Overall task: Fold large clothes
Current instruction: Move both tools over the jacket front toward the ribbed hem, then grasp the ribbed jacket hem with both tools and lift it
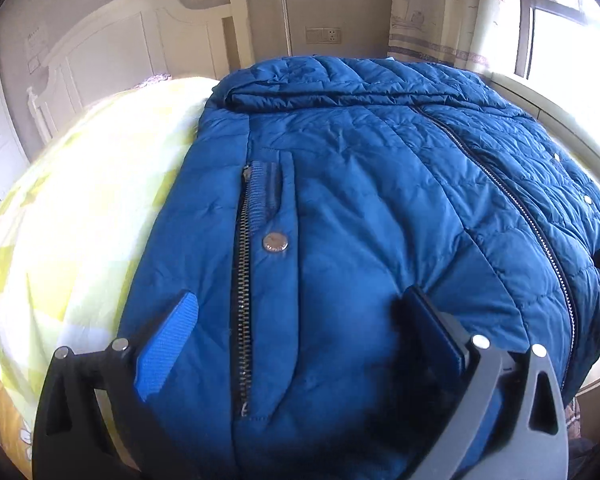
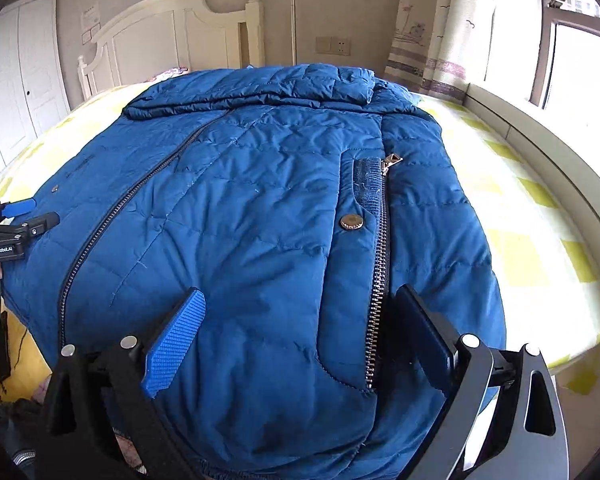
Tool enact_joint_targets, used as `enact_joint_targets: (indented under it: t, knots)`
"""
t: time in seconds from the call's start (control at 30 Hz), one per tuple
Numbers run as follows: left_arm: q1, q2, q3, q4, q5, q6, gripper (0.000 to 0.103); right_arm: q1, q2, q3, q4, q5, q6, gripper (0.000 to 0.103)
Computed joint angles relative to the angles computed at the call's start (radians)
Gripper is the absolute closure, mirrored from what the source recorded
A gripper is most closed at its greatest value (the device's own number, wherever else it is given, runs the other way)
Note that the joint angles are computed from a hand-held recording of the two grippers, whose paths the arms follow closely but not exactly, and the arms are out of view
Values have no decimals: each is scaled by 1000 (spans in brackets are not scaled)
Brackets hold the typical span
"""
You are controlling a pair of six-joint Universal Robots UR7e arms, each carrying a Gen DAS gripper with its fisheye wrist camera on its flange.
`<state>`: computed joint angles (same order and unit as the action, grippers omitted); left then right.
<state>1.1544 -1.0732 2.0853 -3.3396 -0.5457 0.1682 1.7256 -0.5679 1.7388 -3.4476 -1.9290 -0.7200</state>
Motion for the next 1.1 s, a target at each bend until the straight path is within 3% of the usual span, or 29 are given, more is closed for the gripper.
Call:
enact_joint_targets:
  t: [0.2, 0.47, 0.53, 0.57, 0.7, 0.77, 0.87, 0.93, 1.0, 1.07, 1.1]
  knots:
    - [-16, -36, 56, -45, 67, 11, 2, -19, -53, 76, -73, -24, -3, 12]
    - [-15, -220, 221, -25, 23, -131, 2, -143, -159, 223, -105, 47, 119, 12]
    - [-17, -268, 264, -10, 26, -167, 3, -228, -209, 275, -52, 223, 169, 12]
    - [-11, -299, 285, -7, -15, -179, 3, -271, -234, 294, -15, 328, 191, 12]
    - [64, -387, 340, -16, -284, -220, 3, -418, -236, 286, 83, 733, 169, 12]
    - [105, -379, 344, -40, -371, -243, 3, -444, -204, 236, 137, 811, 146, 12]
    - [159, -355, 329, -43, -450, -281, 4, -451, -168, 161, 264, 852, 120, 13]
    - [165, -339, 330, -59, -454, -283, 4, -459, -168, 158, 343, 933, 65, 23]
    - [168, -330, 329, -73, -459, -276, 4, -458, -179, 185, 357, 958, 20, 30]
    - [173, -328, 331, -88, -497, -270, 8, -465, -201, 224, 360, 988, -7, 39]
    - [174, -329, 330, -88, -519, -262, 15, -467, -213, 241, 353, 1000, -13, 44]
